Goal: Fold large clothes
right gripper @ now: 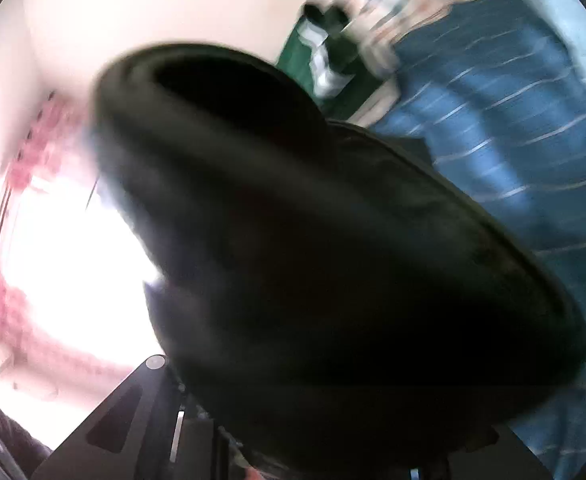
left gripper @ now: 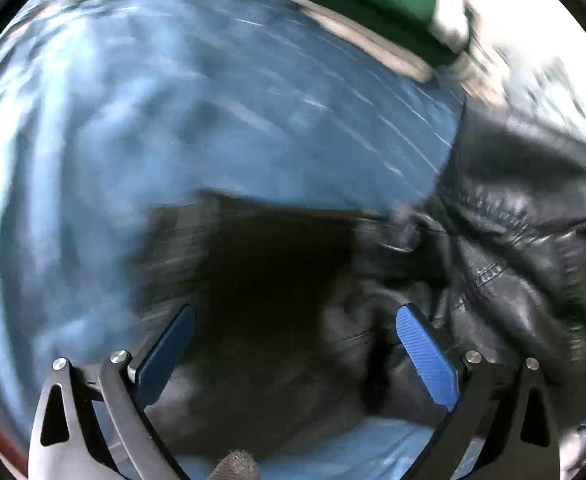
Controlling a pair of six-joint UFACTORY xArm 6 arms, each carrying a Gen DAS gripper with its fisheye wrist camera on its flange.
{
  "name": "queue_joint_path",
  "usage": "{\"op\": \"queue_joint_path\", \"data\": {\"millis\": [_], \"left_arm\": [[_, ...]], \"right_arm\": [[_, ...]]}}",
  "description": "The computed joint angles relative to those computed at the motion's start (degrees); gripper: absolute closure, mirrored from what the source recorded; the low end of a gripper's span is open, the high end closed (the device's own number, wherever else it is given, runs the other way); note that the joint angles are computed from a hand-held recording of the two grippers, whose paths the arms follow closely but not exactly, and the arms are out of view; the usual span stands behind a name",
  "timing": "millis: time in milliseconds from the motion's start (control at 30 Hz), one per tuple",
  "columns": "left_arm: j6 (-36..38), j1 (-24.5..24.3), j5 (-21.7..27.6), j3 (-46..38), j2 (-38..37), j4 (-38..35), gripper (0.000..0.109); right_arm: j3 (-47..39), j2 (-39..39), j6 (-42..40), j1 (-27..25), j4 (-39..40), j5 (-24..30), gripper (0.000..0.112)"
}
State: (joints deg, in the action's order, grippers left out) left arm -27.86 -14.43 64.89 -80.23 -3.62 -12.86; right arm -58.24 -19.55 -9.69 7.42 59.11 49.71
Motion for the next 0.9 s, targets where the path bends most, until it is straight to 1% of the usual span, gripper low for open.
{"op": "queue_joint_path", "data": {"millis": [67,133,200,233,300,333,400,467,500,533,567,600,700,733,767,800,867,900], "left_arm": [[-1.5,3.4,2.4,3.8,-5.3,2.1,0.006],[-3.1,6.8,4.2,7.7,-10.9,4.3,0.006],[-3.4,10.1,6.5,8.2,-13.5,6.8,0.006],[-3.5,11.0,6.9,11.0,-16.7,7.9,0.006],[-3.4,13.1,8.2,11.6,-18.4,9.7,0.006],[-3.4,13.9,8.2,12.0,-19.1,9.6,0.006],[-4.0,14.7,7.9,11.9,-19.1,9.8,0.006],[-3.4,15.2,7.6,11.3,-19.9,8.5,0.006],[-3.4,15.1,7.7,10.8,-20.3,8.0,0.006],[-3.1,15.0,7.1,10.3,-20.2,7.1,0.006],[-2.7,15.0,6.6,9.3,-19.5,6.1,0.006],[-2.4,14.8,6.6,7.8,-18.9,5.0,0.006],[-1.7,13.2,5.5,4.6,-17.1,4.8,0.006],[-1.6,12.2,5.0,4.0,-16.5,5.4,0.006],[-1.7,11.1,4.7,3.8,-16.0,6.4,0.006],[-1.4,10.2,4.7,4.0,-15.4,6.9,0.006],[-1.9,8.0,4.9,5.4,-15.0,8.9,0.006],[-2.5,6.9,5.1,6.2,-14.7,10.6,0.006]], "right_arm": [[-0.4,1.7,-0.9,4.1,1.5,0.5,0.093],[-1.1,3.8,-1.3,8.6,1.3,0.6,0.093],[-0.9,5.9,-0.8,13.2,1.4,0.4,0.093],[-0.6,7.4,-0.4,16.1,1.1,0.4,0.093],[0.2,9.9,2.0,20.2,-0.8,0.2,0.091],[0.1,11.8,3.5,21.6,-1.5,0.9,0.088],[-0.6,14.5,7.2,23.3,-4.7,2.3,0.086],[-1.8,14.9,9.2,24.0,-7.1,3.2,0.077],[-2.7,14.6,9.6,23.8,-7.7,4.4,0.063],[-3.5,14.5,9.4,23.2,-7.3,6.0,0.04],[-4.5,14.1,8.7,22.3,-6.4,9.0,0.032],[-5.0,13.1,8.5,21.9,-6.8,11.4,0.028],[-7.4,11.3,6.3,19.2,-6.6,21.0,0.028],[-7.6,10.4,6.5,17.9,-6.4,23.0,0.028],[-7.2,9.0,7.8,16.2,-6.8,24.0,0.028],[-6.6,8.0,8.6,14.5,-6.4,23.8,0.029],[-4.9,6.0,10.7,10.5,-7.3,21.8,0.058],[-5.2,6.5,11.8,9.3,-9.5,21.5,0.073]]}}
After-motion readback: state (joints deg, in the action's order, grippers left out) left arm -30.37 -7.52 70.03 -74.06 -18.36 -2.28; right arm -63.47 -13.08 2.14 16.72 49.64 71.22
